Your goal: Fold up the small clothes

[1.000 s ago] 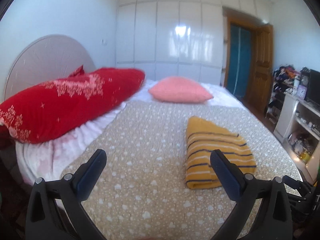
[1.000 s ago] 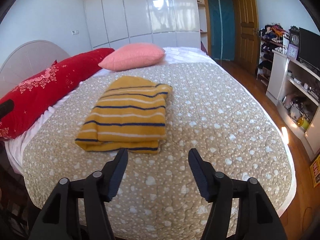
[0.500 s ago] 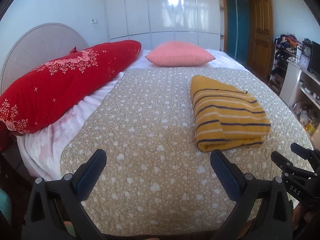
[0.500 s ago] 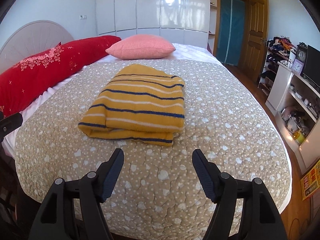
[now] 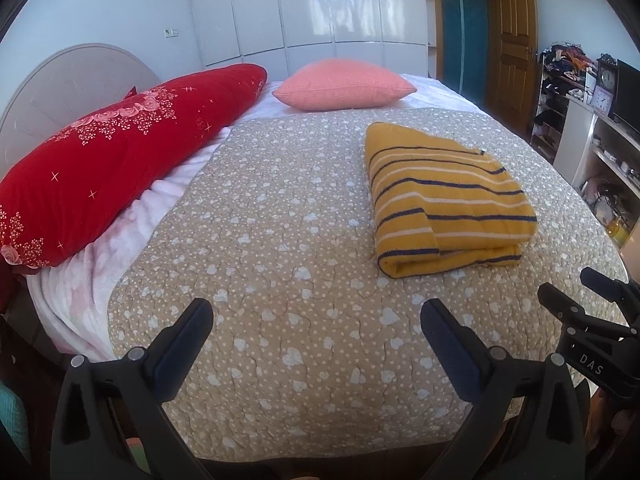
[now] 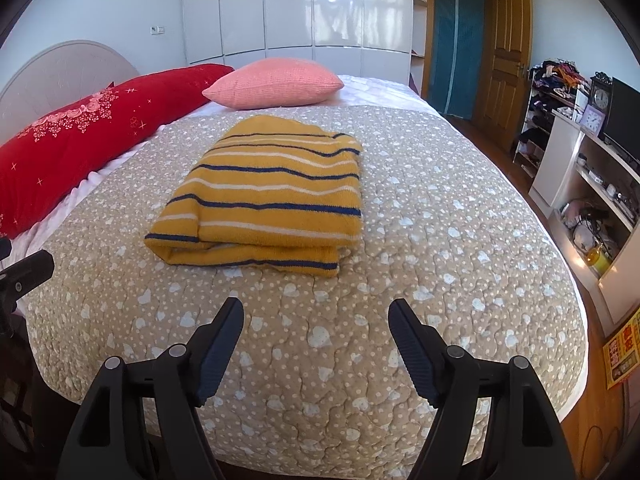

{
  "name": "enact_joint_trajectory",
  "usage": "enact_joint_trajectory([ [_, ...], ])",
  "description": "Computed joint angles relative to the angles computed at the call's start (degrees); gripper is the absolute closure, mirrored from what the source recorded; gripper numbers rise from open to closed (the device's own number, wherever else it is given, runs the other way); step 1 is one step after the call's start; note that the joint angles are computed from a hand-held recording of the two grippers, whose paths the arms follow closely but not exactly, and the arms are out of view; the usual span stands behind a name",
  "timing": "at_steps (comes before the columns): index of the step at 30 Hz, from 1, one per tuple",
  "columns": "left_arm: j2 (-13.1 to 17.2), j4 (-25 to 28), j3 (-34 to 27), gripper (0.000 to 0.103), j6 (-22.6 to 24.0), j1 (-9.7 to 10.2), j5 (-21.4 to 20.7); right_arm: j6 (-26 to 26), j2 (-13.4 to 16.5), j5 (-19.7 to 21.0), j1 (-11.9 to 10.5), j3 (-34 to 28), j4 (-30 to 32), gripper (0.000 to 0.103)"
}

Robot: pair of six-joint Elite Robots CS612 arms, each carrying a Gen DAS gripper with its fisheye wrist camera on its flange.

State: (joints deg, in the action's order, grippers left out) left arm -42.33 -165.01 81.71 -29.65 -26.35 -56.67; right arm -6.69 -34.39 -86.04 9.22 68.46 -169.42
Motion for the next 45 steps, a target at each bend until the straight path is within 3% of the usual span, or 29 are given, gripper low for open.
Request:
enact_joint_trajectory([
  [11,0.28,1.34,-0.46,0.000,-0.43,0.43,-3.10,-1.27,0.24,-0.48,0.27,-0.22,1.01,0.022],
  [45,1.14,3.66,-1.61,0.000,-0.02,0.88,-6.13,0.26,0.58,0.70,-0.08,-1.00,3.53,0.019],
])
